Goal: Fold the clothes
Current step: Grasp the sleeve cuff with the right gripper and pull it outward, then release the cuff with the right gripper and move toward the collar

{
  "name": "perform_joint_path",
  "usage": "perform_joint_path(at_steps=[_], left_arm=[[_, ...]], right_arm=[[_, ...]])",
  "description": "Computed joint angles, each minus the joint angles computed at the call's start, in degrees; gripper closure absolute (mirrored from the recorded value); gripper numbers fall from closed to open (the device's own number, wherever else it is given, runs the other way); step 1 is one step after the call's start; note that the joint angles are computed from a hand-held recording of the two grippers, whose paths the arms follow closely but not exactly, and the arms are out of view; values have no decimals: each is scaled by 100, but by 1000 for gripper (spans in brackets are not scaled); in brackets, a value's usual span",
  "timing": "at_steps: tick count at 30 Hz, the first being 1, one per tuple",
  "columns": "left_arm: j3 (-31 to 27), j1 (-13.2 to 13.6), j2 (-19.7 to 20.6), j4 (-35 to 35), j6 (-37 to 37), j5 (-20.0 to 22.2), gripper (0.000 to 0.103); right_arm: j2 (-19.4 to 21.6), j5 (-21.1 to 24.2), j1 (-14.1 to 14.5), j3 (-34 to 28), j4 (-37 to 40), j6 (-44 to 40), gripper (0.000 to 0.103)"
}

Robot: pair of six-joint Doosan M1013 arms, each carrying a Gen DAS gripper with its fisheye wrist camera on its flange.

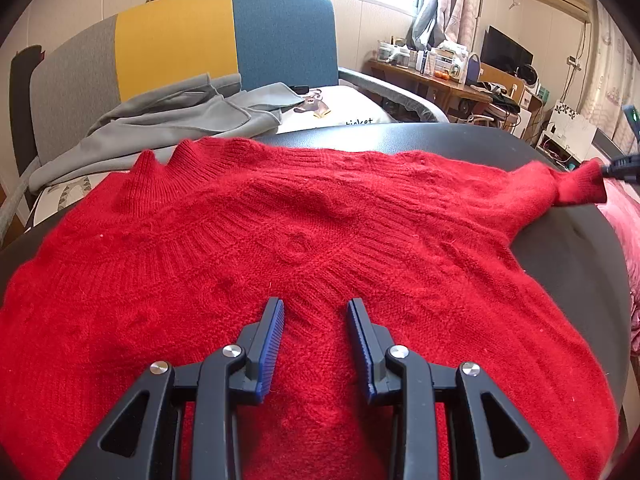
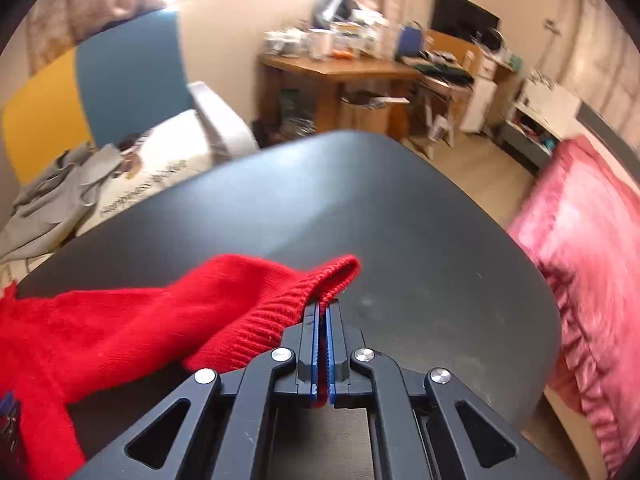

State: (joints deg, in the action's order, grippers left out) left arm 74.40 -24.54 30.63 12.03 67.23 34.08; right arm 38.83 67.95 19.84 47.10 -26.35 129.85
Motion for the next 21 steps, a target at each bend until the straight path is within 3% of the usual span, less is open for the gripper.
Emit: perform_joint_path(at_steps=[5, 11, 12, 13, 15, 17, 18, 19, 21], left_arm=[[-27, -24, 17, 141, -41, 53, 69], [-29, -52, 19, 266, -101, 87, 68], [-29, -56, 18, 284, -112, 92, 68], [-27, -60, 17, 297, -123, 95, 68], [-20, -66, 10, 302, -140, 96, 68], [-14, -59, 8, 274, -125, 83, 68], [-11, -55, 7, 259, -117, 76, 68], [-11, -53, 8, 256, -112, 74, 68], [-13, -60, 11, 304, -130, 85, 68]], right_arm=[[-78, 413, -54, 295, -421, 614, 99], [-462, -602, 181, 871, -832, 535, 96], [-457, -564, 239, 870, -908, 464, 87], [-422, -400, 290, 833, -1059, 430, 65], [-374, -62, 333, 797, -1345, 524, 34], [-417, 133, 278, 874, -1481, 881, 37], [-436, 234, 249, 908, -1543, 1053, 44], [-515, 80, 219, 1020, -1489, 1142, 53], [-676, -545, 193, 1262, -1044, 928, 56]])
